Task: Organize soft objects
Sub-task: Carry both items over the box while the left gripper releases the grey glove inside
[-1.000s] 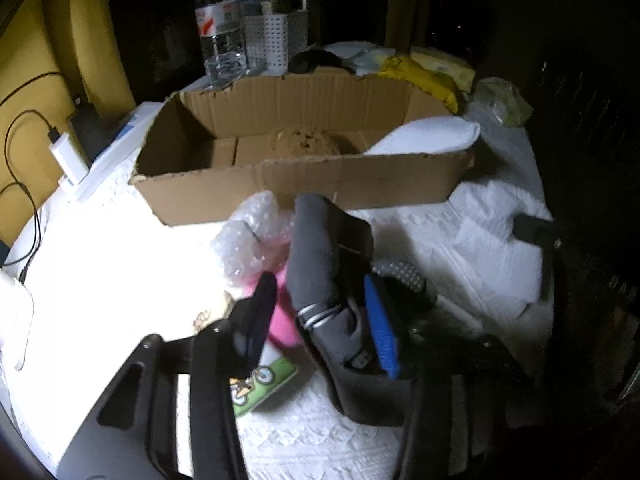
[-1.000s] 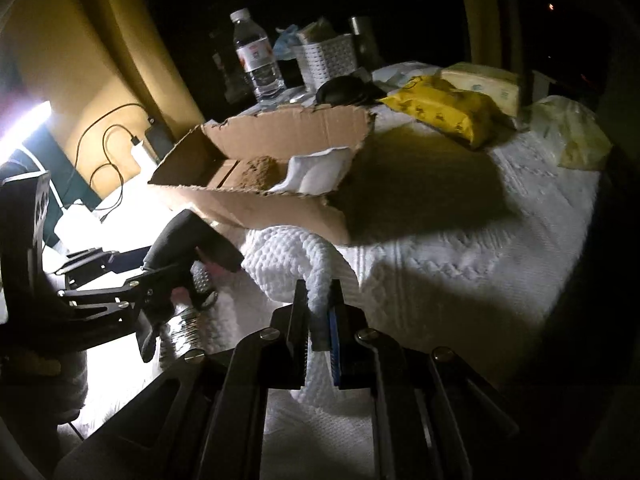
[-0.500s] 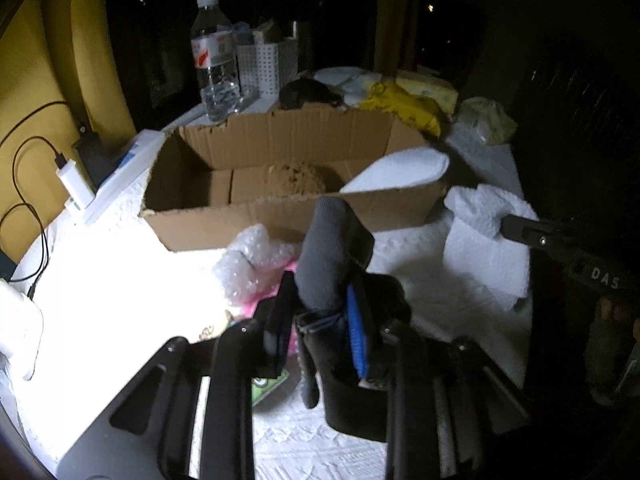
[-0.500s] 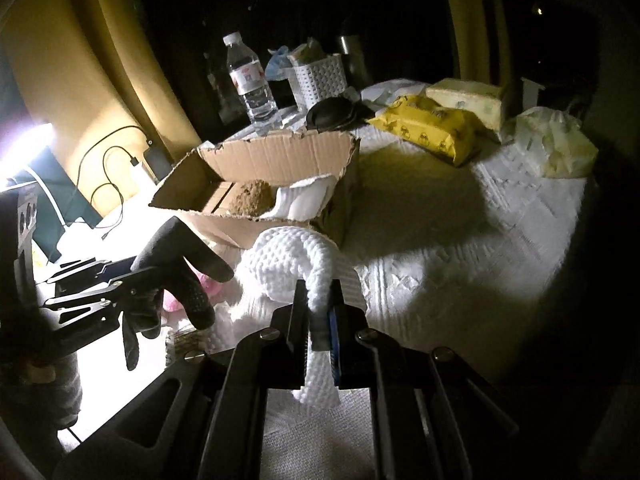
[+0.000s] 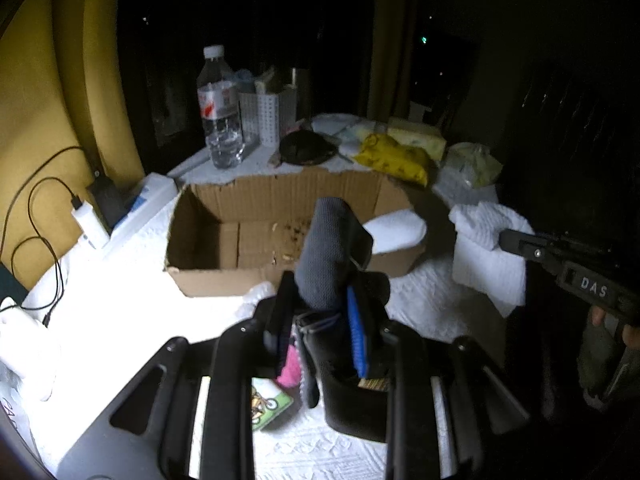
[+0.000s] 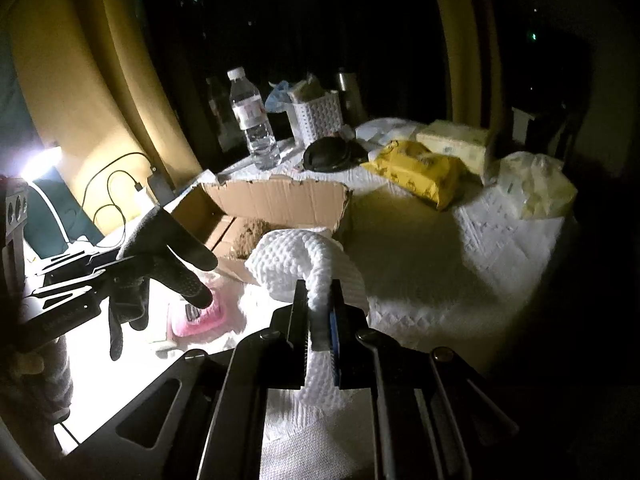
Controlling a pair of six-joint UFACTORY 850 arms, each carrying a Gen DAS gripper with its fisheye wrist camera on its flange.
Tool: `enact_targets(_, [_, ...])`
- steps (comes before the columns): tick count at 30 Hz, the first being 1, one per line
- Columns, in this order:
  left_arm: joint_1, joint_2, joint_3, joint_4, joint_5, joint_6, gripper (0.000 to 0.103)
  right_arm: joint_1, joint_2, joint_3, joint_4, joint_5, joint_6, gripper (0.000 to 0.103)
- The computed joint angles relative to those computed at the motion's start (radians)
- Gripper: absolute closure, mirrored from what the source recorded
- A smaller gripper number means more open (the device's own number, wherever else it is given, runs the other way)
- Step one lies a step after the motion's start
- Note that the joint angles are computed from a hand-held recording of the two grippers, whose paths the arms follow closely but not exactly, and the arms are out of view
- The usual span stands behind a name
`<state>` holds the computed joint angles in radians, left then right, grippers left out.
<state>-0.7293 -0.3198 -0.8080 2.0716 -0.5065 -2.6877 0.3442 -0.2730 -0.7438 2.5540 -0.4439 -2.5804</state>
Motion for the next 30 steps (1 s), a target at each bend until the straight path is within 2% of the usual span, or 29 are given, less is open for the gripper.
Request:
enact_targets(16, [0.039, 0.04, -0.006, 0.048, -0.021, 0.003, 0.078, 0.022, 0.016, -0.056, -0.001, 0.016, -0.021, 0.094])
enact_targets(30, [0.11, 0.018, -0.045, 0.122, 0.004, -0.033, 0.078, 0.046, -0.07, -0.188, -0.119, 0.046, 0.067, 0.094])
